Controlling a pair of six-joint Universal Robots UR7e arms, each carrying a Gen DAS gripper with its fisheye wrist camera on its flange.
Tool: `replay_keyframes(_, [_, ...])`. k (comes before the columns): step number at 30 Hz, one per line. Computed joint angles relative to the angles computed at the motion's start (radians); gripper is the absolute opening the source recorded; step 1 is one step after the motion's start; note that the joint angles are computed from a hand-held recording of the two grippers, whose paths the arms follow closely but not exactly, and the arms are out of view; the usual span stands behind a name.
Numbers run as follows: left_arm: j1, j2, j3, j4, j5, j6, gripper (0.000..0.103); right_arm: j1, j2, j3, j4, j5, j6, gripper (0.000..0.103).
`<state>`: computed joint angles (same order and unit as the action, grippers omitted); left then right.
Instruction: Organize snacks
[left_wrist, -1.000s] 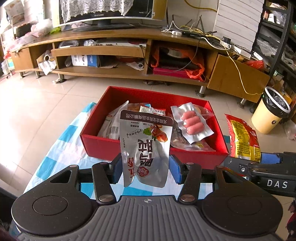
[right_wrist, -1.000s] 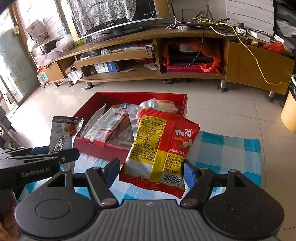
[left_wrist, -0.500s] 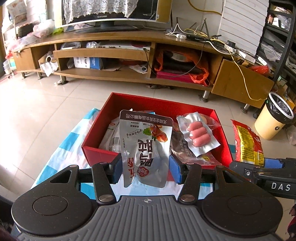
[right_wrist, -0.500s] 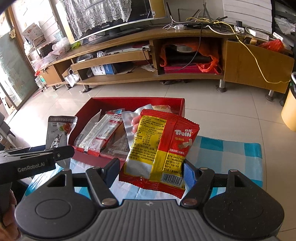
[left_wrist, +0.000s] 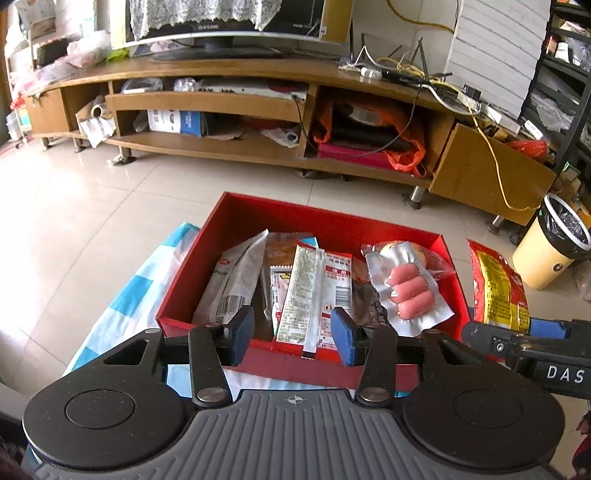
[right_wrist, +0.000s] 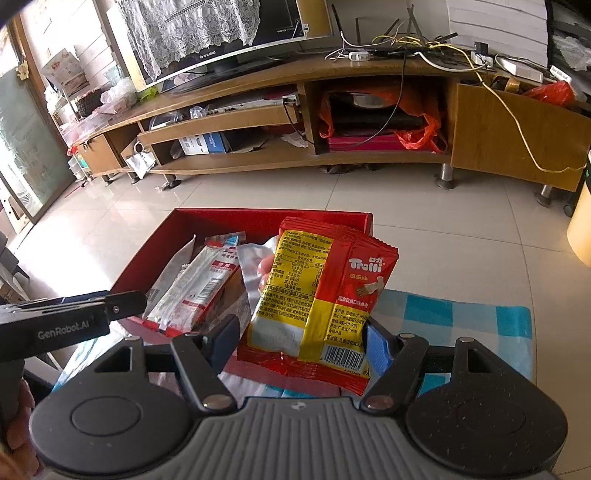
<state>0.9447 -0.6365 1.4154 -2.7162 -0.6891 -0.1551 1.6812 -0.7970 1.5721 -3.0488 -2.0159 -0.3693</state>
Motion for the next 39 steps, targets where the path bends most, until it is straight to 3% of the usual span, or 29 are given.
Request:
replay_keyframes(2, [0.003, -0.005, 0.005, 0.018, -0.003, -0.002, 0.053, -0.003, 0.004, -0.010, 0.013, 0.009, 0.007, 0.071])
replay_keyframes(3, [0.003, -0.016, 0.019, 0.033, -0.011, 0.001, 0.058, -0.004, 0.003, -0.012, 0.019, 0.014, 0.011, 0.071])
replay_keyframes(6, [0.005, -0.076, 0.096, 0.083, -0.068, -0.010, 0.089, -0.007, -0.003, -0.008, 0.029, 0.023, 0.003, 0.071])
replay_keyframes(7, [0.008, -0.096, 0.129, 0.103, -0.092, -0.011, 0.089, -0.007, -0.005, -0.005, 0.031, 0.023, -0.002, 0.071])
replay_keyframes(10, [0.016, -0.089, 0.145, 0.197, -0.101, -0.037, 0.089, -0.008, -0.005, 0.002, 0.032, 0.004, -0.010, 0.071])
replay_keyframes(12, [0.027, -0.054, 0.114, 0.273, -0.080, -0.069, 0.089, -0.008, -0.005, 0.005, 0.033, -0.003, 0.000, 0.071])
replay_keyframes(15, [0.047, -0.020, 0.066, 0.369, -0.102, -0.132, 0.090, -0.006, -0.011, 0.018, 0.031, -0.003, -0.012, 0.071])
replay_keyframes(20, [0.033, -0.015, 0.099, 0.332, -0.048, -0.122, 0.086, -0.013, -0.012, 0.022, 0.051, -0.008, -0.025, 0.071])
replay_keyframes(22, [0.027, -0.023, 0.116, 0.309, -0.059, -0.114, 0.068, -0.012, -0.011, 0.023, 0.053, -0.011, -0.028, 0.071])
replay_keyframes(23, [0.023, -0.026, 0.119, 0.308, -0.061, -0.120, 0.065, -0.012, -0.013, 0.025, 0.051, -0.009, -0.029, 0.071])
replay_keyframes(27, [0.014, -0.035, 0.118, 0.335, -0.091, -0.156, 0.064, -0.008, -0.021, 0.038, 0.032, -0.002, -0.037, 0.071])
replay_keyframes(39, [-0.040, -0.054, 0.160, 0.202, 0.004, -0.070, 0.064, -0.001, -0.018, 0.043, 0.016, -0.012, -0.051, 0.071])
